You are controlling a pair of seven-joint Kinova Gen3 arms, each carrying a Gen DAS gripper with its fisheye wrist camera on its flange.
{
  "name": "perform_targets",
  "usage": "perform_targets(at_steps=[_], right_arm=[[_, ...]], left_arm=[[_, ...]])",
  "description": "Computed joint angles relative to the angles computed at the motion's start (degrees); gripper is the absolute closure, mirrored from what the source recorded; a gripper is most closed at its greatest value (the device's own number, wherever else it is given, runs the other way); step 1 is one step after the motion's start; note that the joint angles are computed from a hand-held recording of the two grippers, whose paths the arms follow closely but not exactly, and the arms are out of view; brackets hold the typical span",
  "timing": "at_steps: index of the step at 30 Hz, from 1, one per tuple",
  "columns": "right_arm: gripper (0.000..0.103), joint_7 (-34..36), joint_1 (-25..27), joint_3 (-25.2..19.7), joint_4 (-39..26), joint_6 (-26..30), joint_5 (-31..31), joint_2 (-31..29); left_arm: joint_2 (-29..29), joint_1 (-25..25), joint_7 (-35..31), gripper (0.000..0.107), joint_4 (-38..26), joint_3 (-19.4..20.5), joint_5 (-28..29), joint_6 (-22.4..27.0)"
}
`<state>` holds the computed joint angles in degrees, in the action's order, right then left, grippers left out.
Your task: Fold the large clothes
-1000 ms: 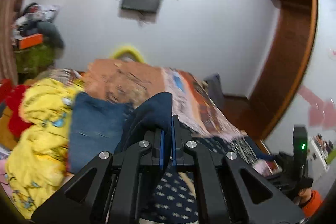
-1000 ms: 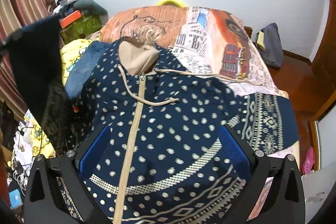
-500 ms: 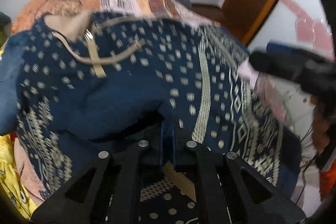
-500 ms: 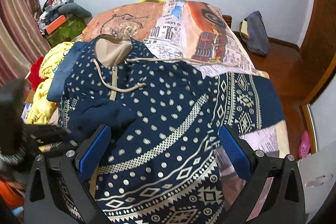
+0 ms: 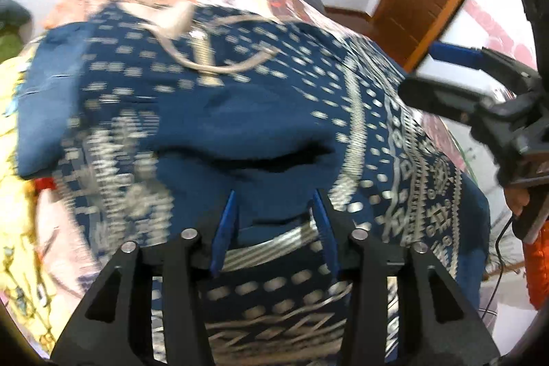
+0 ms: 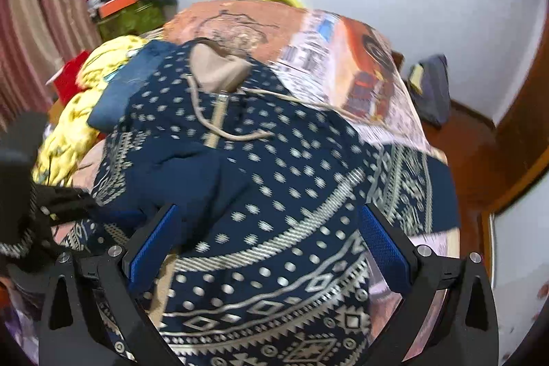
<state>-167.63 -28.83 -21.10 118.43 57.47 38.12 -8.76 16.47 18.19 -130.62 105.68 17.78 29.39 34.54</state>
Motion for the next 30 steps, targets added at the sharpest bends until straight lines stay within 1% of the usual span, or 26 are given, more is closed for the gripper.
perform_targets(at_steps=[2, 4, 6, 8, 10, 12, 13, 14, 16, 18, 20, 21, 22, 23, 24, 26, 27, 29, 30], right_arm=[[0.001, 0.9, -0.7, -0.5, -1.5, 0.1, 1.5, 2.3], [0.001, 2.1, -1.7, 0.0, -2.8, -0.4, 2.6, 4.7], [0.001, 4.4, -2.6, 1.6, -4.4, -1.7, 2.4, 7.4], [0.002, 6.3, -3.4, 3.4, -5.6, -3.1, 1.7, 9.5], [0.002, 8.8, -3.6, 5.3, -7.0, -5.4, 0.2, 12.1], [0.003, 11.0, -3.9, 7.0, -8.2, -6.9, -1.4, 14.2], [0.007, 11.8, -4.2, 7.7, -8.9, -7.4, -1.8, 15.4], [0.013, 12.7, -4.5, 8.3, -9.6, -7.7, -2.2, 16.5], [0.019, 14.8, -4.9, 9.5, -10.9, -8.4, -3.6, 18.2], [0.024, 15.5, -5.6, 10.7, -11.9, -8.7, -4.1, 19.7], [0.034, 16.2, -6.2, 11.8, -12.8, -8.5, -4.3, 21.1], [0.037, 16.9, -6.2, 12.2, -13.0, -8.8, -4.9, 21.5], [0.041, 18.0, -5.9, 12.5, -13.2, -9.1, -5.7, 21.8], [0.048, 19.6, -5.3, 12.7, -13.2, -9.8, -7.0, 22.0], [0.053, 21.0, -4.9, 12.9, -13.0, -10.7, -8.2, 22.1], [0.066, 22.5, -4.8, 13.4, -12.7, -11.5, -9.2, 22.2], [0.068, 22.5, -5.0, 13.6, -12.3, -12.0, -9.0, 22.0], [0.079, 21.1, -5.9, 14.2, -11.4, -12.4, -7.9, 20.9], [0.082, 20.1, -6.3, 14.3, -11.0, -12.3, -7.0, 20.1]], left_arm=[[-2.3, -3.3, -2.6, 0.054, 2.2, -0.5, 2.4, -1.3], [-3.3, -4.9, -3.5, 0.054, 3.1, -1.9, 2.9, -2.4], [-4.6, -4.8, -1.8, 0.054, 4.8, -4.3, 1.2, -6.0], [-4.6, -5.3, 0.2, 0.054, 5.4, -5.3, -1.0, -8.0], [-3.7, -6.9, 0.9, 0.054, 5.2, -5.6, -1.7, -8.1], [-2.8, -9.5, -0.2, 0.054, 5.3, -5.3, -1.1, -7.4], [-2.2, -10.0, -0.1, 0.054, 5.4, -5.3, -1.2, -7.5], [-1.5, -10.6, -0.1, 0.054, 5.4, -5.3, -1.2, -7.4], [0.6, -11.1, 1.2, 0.054, 4.7, -5.4, -1.8, -6.8], [2.7, -13.2, 0.8, 0.054, 4.3, -4.5, -0.8, -5.2], [4.3, -13.5, 1.7, 0.054, 3.9, -4.5, -0.9, -4.7], [5.3, -13.9, 1.8, 0.054, 3.6, -4.2, -0.8, -4.1], [6.1, -13.9, 2.4, 0.054, 3.3, -4.2, -0.9, -3.8], [7.2, -14.3, 2.8, 0.054, 2.7, -4.0, -0.7, -3.0], [8.6, -15.2, 2.9, 0.054, 1.9, -3.5, 0.1, -1.7], [10.6, -16.5, 3.1, 0.054, 0.6, -2.8, 1.5, 0.0], [11.8, -17.5, 3.0, 0.054, -0.2, -2.2, 2.7, 1.0], [13.6, -19.0, 2.2, 0.054, -1.3, -1.1, 5.0, 2.2], [14.6, -19.5, 2.4, 0.054, -2.3, -1.0, 5.8, 3.2]])
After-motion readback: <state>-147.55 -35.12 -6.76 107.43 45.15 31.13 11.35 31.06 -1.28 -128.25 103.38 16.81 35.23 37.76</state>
